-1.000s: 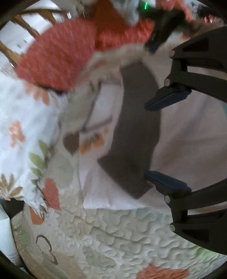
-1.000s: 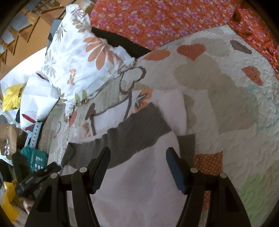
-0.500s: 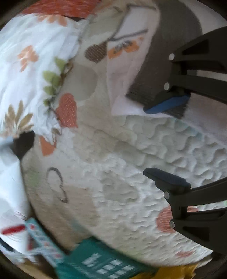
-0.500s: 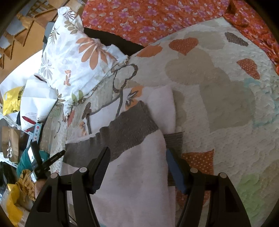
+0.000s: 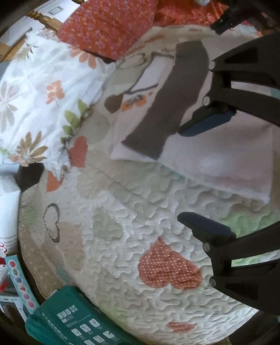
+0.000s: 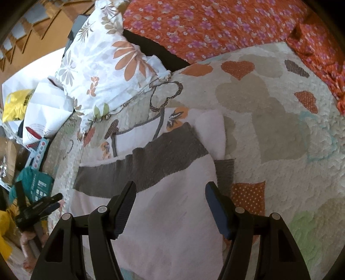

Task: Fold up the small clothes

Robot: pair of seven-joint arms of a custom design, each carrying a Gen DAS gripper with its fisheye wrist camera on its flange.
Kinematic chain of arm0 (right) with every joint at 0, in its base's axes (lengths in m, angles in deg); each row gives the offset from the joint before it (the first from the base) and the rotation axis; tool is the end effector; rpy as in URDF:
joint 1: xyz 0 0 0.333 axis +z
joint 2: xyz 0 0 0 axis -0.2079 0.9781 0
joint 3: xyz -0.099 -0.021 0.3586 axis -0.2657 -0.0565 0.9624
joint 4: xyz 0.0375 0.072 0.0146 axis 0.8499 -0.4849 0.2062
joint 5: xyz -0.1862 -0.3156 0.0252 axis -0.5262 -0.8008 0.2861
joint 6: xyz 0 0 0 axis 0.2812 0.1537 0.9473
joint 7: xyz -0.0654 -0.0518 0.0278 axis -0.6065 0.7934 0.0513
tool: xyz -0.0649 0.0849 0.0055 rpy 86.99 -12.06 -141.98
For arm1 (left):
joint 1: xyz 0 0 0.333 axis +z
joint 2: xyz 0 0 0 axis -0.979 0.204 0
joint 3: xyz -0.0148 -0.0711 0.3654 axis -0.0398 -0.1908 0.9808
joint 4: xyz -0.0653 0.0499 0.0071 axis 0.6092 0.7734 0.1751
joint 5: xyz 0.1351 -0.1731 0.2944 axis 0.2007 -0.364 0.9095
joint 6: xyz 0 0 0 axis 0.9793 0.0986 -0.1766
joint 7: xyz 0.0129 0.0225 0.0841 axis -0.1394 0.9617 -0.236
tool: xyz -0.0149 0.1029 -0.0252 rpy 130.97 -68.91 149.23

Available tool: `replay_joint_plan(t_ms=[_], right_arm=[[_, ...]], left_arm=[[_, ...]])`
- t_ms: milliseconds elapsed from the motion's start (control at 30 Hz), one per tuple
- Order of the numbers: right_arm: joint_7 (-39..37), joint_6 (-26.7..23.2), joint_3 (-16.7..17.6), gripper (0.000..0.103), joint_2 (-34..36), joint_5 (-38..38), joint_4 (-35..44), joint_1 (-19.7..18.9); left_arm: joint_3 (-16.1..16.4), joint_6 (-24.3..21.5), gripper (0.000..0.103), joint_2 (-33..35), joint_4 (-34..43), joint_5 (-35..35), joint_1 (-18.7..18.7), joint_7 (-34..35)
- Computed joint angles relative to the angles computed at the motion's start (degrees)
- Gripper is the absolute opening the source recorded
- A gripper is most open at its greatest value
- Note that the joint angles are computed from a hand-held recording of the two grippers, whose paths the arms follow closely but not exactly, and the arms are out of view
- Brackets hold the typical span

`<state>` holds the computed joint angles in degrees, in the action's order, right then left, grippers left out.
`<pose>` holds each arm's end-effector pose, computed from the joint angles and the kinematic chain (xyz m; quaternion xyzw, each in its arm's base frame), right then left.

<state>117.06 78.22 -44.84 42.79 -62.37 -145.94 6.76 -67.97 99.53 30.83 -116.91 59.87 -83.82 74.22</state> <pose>0.6890 0.2781 0.5559 -0.6442 0.6807 -0.0804 0.3396 0.6790 -0.1128 0.5165 -0.8102 0.5047 -0.2622 0.1417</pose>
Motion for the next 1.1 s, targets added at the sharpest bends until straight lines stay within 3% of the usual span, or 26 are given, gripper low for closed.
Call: replay_joint_plan(t_ms=[133,200,300,367,400,467,533,600,667,800,867,1100], right_arm=[[2.1,1.0,-2.1,0.071,-1.3,-4.2,-1.9,2.4],[1.0,1.4,-1.1,0.071,-2.1,-4.5,-3.1,2.2],[-9.0,1.8,6.4,0.071,-2.4,4.3,-4.4,-2.6],[-15.5,-1.4,10.2,0.071,-1.4,11.2,-3.3,-5.0],[-16.2,-2.6,10.1,0.071,-1.1,12.4,-2.9,-4.8],[-12.8,-5.9,6.4,0.071,0.0,10.5,-1.7,-2.0],[-6.0,-9.4,1.1,0.071,1.0,5.0,0.0,1.6],[0.0,-9.2,-1.9,0.065,0.5,1.5,-0.9,2.9],[1.0,-6.7,-1.0,0.065,-0.7,2.9,-2.5,1.1],[7.5,-3.6,-4.6,0.067,-2.7,-5.0,-4.9,3.4],[9.3,-3.0,-4.9,0.067,-3.1,-7.4,-5.2,3.3],[5.7,-1.6,-2.6,0.067,-2.9,-10.5,-4.6,2.8]], left_arm=[[1.7,4.3,0.076,-2.5,-3.5,3.8,-1.6,-3.7],[2.2,6.0,0.078,-4.3,-5.8,5.6,-2.2,-5.9],[3.4,8.3,0.078,-6.6,-9.1,10.4,-3.5,-9.8],[4.4,8.8,0.079,-7.6,-10.4,15.2,-4.7,-13.6],[5.0,8.7,0.079,-8.2,-11.2,18.6,-5.5,-16.4],[5.5,8.3,0.079,-8.8,-12.0,24.1,-6.1,-21.3],[4.0,8.8,0.080,-8.4,-11.9,24.1,-4.7,-21.4],[3.1,10.6,0.080,-7.3,-11.1,23.6,-3.7,-20.2],[4.9,10.7,0.081,-5.9,-8.7,28.0,-5.1,-23.2],[9.0,8.7,0.084,-2.4,-1.4,39.8,-8.9,-30.0],[9.0,6.7,0.085,-1.5,0.8,43.6,-9.4,-31.3],[5.1,4.6,0.085,0.0,2.8,38.8,-6.3,-27.1]])
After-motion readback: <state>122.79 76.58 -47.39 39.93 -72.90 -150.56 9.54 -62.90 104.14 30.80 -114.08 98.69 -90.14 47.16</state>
